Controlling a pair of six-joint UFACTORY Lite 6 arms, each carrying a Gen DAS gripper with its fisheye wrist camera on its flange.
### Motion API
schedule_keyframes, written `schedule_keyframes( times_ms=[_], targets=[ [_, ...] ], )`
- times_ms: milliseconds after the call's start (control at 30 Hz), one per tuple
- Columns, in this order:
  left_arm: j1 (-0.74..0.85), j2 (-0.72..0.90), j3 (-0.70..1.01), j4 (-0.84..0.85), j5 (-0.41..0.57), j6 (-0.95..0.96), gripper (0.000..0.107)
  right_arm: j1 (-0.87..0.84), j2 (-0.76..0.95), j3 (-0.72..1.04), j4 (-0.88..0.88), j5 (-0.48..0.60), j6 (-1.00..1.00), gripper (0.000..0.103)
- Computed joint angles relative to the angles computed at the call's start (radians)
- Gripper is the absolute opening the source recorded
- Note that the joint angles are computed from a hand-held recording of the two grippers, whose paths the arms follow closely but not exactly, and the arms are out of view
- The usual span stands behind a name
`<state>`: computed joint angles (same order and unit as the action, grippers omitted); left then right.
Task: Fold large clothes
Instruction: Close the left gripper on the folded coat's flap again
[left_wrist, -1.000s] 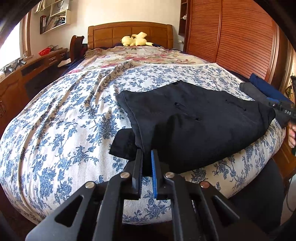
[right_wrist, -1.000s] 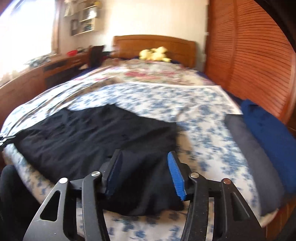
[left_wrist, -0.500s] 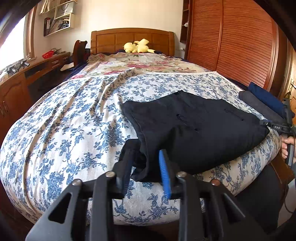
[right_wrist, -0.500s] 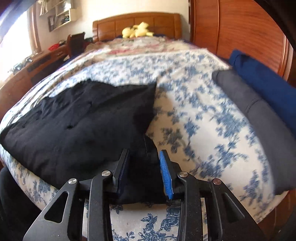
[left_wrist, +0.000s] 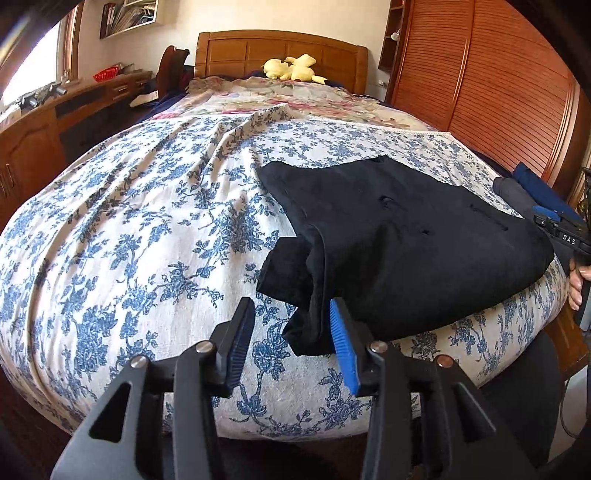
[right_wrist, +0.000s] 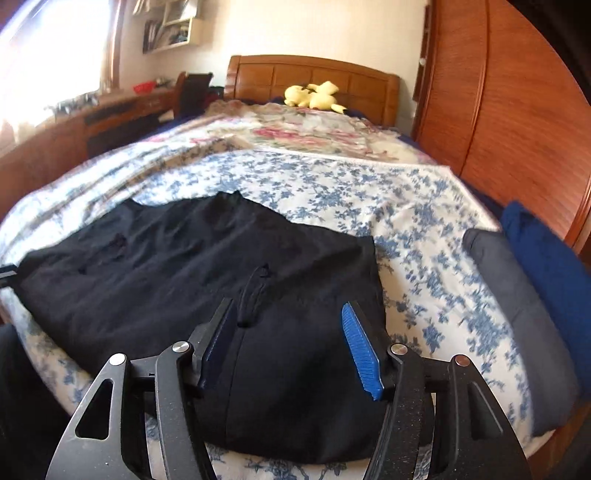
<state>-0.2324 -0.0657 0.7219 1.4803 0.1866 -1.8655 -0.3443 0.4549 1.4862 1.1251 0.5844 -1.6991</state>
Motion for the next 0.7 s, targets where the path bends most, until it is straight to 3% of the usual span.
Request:
schedule_keyframes(
  times_ms=[133,333,500,600,700],
  targets=[
    [0.008,0.042,0.009,0.075,-0.013,-0.094,0.040,0.034,0.019,0.010,-0.016,0.073,0.036,0.061],
    [0.014,0.095,0.021,0.150,-0.025,-0.200,0.041,0.169,0.070,-0.028,-0.016,0.047,0.005,0.061],
    [0.002,0.109,0.046,-0.039,-0.009,-0.025,0.041,0.260,0.191,0.069,-0.187,0.013,0.119,0.061],
    [-0.001,0.109,0.055,-0.128,-0.002,0.052,0.041,0.241,0.183,0.024,-0.114,0.010,0.009,0.061],
    [-0.002,0.104,0.054,-0.188,-0.006,0.088,0.041,0.216,0.162,0.011,-0.126,0.048,0.025,0.061]
  ],
)
